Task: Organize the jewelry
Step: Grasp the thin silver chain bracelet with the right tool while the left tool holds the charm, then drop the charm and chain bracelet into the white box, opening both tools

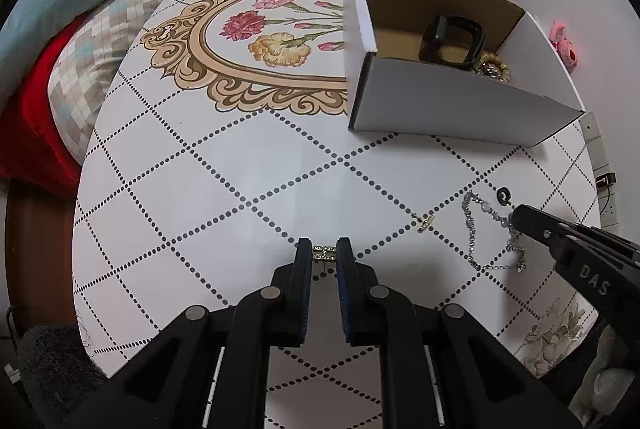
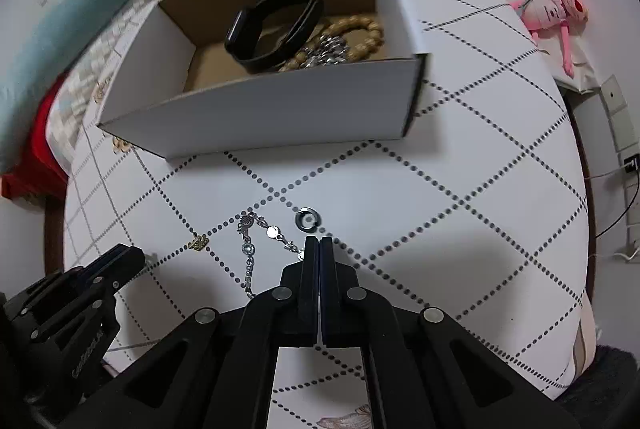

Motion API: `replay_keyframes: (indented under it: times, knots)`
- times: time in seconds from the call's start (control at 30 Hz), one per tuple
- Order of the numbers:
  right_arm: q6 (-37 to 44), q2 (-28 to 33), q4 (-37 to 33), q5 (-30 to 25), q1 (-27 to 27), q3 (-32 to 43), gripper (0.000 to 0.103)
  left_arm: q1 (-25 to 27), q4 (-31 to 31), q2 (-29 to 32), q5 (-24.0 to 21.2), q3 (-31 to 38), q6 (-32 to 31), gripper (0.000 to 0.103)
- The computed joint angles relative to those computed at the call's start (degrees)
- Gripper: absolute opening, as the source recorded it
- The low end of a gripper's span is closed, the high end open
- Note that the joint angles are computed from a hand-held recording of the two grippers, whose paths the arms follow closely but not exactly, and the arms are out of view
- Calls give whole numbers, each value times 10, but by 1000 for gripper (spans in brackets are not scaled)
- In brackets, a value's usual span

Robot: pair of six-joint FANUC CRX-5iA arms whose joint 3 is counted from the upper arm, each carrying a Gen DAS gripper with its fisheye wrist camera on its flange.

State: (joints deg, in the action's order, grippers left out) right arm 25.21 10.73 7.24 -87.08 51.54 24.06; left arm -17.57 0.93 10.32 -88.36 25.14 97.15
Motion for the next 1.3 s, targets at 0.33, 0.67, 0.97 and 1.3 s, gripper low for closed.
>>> replay_keyframes:
  times: [0.33,0.67,0.97,1.3]
  knots:
    - [8,-50,-46,43,-30,-19,0,0,15,2,4,15,-2,10]
    - [100,45,-24,-76,6,62,33,2,2,-4,-1,-2,2,10]
    - [34,19,14,-72,14,30,5,8,9,-12,5,-12,2,10]
    - [-10,-42,59,-12,20,9,5,14,38,-12,8,12,-6,10]
